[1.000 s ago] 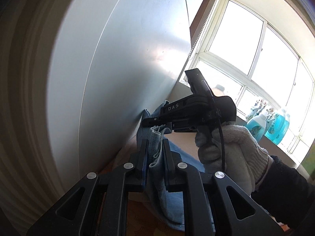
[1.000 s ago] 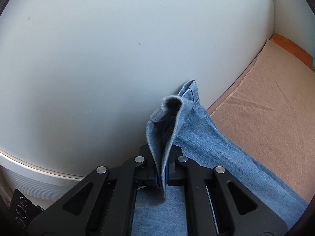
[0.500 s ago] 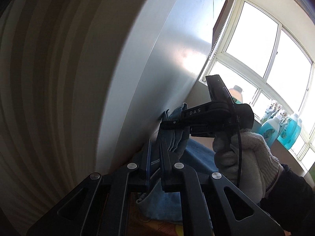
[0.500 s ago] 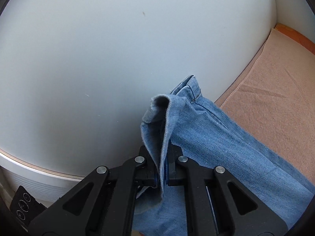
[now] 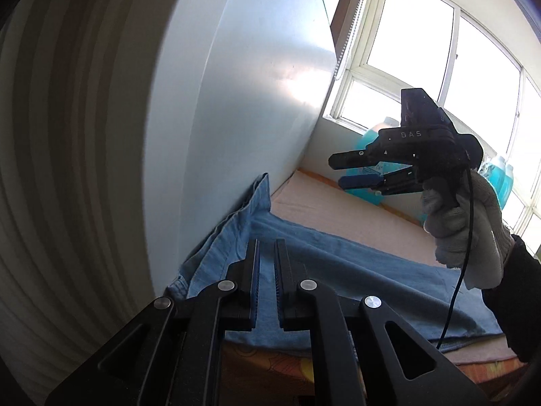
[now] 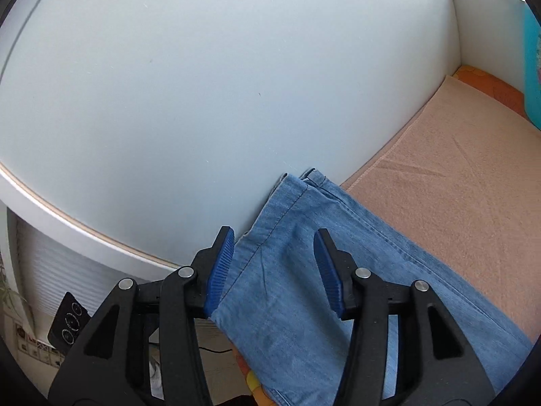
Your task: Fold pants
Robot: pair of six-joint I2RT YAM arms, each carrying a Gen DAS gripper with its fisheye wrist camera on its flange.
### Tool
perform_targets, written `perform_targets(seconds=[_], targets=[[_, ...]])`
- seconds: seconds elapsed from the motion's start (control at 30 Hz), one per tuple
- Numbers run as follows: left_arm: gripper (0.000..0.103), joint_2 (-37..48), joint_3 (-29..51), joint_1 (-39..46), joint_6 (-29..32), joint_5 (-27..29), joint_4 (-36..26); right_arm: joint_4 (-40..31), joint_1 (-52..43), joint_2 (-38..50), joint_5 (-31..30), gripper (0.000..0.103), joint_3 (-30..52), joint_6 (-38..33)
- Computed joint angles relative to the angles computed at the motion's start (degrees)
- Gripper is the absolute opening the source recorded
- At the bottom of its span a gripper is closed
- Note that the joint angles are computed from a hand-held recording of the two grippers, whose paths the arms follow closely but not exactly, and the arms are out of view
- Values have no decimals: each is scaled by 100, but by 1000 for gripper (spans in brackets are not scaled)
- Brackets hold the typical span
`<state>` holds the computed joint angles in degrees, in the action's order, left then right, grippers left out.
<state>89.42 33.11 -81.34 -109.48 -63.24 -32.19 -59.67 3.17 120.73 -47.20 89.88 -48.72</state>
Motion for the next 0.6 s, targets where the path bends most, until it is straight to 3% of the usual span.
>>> perform_targets(seconds=[0.07, 0.1, 0.17, 0.23, 0.33, 0.47, 0.6], targets=[[12, -384, -576, 244, 2020, 305, 2226, -380, -666, -246, 58, 52, -243, -826], [20, -404, -737, 407, 2818, 629, 3082, -426, -990, -359, 131, 52, -373, -1144], [23, -123, -714, 694, 3965, 1289, 4049, -404, -1517, -427, 310, 52, -377, -1583], [24, 322, -539, 832, 4600, 1900, 4576, -234, -2070, -495, 561, 52, -591, -2098], [24, 664, -197, 1235, 5256, 2790, 4683, 298, -2683, -539, 1009, 52, -1069, -2766], [24, 863, 135, 1393, 5597, 3368, 4269, 743, -3364, -727, 1449, 51, -1926, -4072], [24, 924, 374, 1375, 5568, 3617, 3483, 2128, -3373, -1210, 1722, 50, -3319, -4662]])
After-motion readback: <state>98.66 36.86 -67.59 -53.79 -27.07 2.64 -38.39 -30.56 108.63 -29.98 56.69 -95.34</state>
